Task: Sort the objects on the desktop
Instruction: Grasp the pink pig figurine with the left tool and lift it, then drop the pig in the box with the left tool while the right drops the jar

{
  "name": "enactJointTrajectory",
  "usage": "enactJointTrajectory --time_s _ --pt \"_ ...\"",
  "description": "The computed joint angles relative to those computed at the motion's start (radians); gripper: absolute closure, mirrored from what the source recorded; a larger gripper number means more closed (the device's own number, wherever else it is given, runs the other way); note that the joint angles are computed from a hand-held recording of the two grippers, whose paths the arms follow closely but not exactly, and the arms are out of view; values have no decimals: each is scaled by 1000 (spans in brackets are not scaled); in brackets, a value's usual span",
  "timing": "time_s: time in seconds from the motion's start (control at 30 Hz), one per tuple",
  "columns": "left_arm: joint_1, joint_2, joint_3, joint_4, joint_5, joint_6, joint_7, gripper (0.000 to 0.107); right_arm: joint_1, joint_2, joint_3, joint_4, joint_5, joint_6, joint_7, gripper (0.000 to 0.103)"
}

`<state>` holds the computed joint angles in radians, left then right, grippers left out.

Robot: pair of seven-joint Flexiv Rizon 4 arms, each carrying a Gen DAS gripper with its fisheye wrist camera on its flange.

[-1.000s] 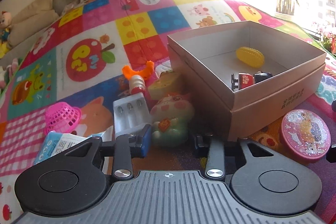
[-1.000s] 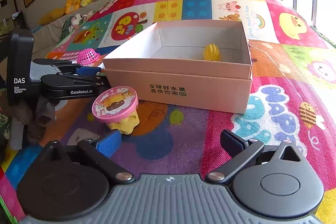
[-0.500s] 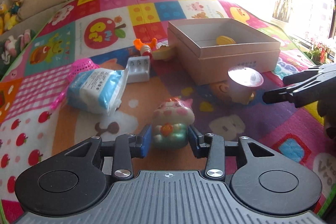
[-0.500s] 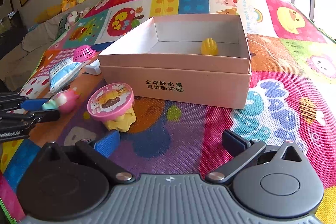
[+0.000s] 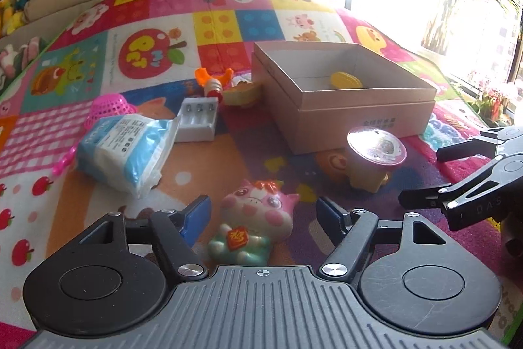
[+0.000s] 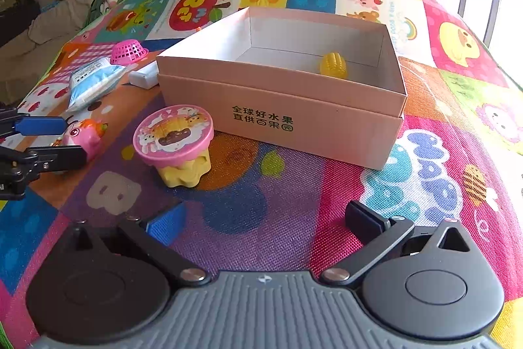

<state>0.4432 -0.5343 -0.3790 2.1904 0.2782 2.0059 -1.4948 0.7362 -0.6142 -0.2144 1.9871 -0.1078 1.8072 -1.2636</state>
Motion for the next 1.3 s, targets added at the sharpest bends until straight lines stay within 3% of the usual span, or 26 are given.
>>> enactJointTrajectory --time_s 0.07,0.17,0.3,0.4,0.47,0.57,0.67,0.7,0.83,1.03,1.1,1.17,1.23,1.3 --pt "-15 -3 13 -5 -10 -6 3 39 -6 9 11 8 -3 3 -5 0" --pt "-14 7 25 13 -16 2 -2 51 -89 27 117 20 -36 49 -37 0" --pt "26 42 14 58 1 -2 -20 52 -63 34 126 21 -18 142 -117 2" --pt "51 74 8 97 17 -5 -29 52 -50 25 133 -25 -12 99 -143 13" --pt "91 88 -24 118 39 -9 -40 52 -4 11 91 -55 4 61 -145 17" --pt "121 96 -48 137 57 -8 -49 40 50 -9 32 -82 14 29 -139 22" --pt "96 88 -24 127 35 -13 -55 33 24 -17 56 -107 -9 -11 -118 36" --pt "87 86 -18 120 23 -22 -59 33 10 -15 69 -111 -20 -25 -109 46" --pt "90 70 -37 100 -2 -49 -62 34 -5 6 75 -93 -53 -54 -70 47" --pt "3 86 24 90 -54 -60 -34 52 -89 92 152 -7 -122 -69 -71 47" --pt "33 102 -21 94 -43 -61 -39 53 -55 137 100 38 -118 -38 -67 47" --pt "48 122 -54 86 -27 -39 -41 53 35 180 -9 84 -78 40 -81 47" --pt "6 142 -29 57 -15 11 -36 53 86 217 -66 104 -18 111 -122 47" --pt "-98 147 51 2 -29 75 -16 53 119 249 -106 97 48 171 -161 47"
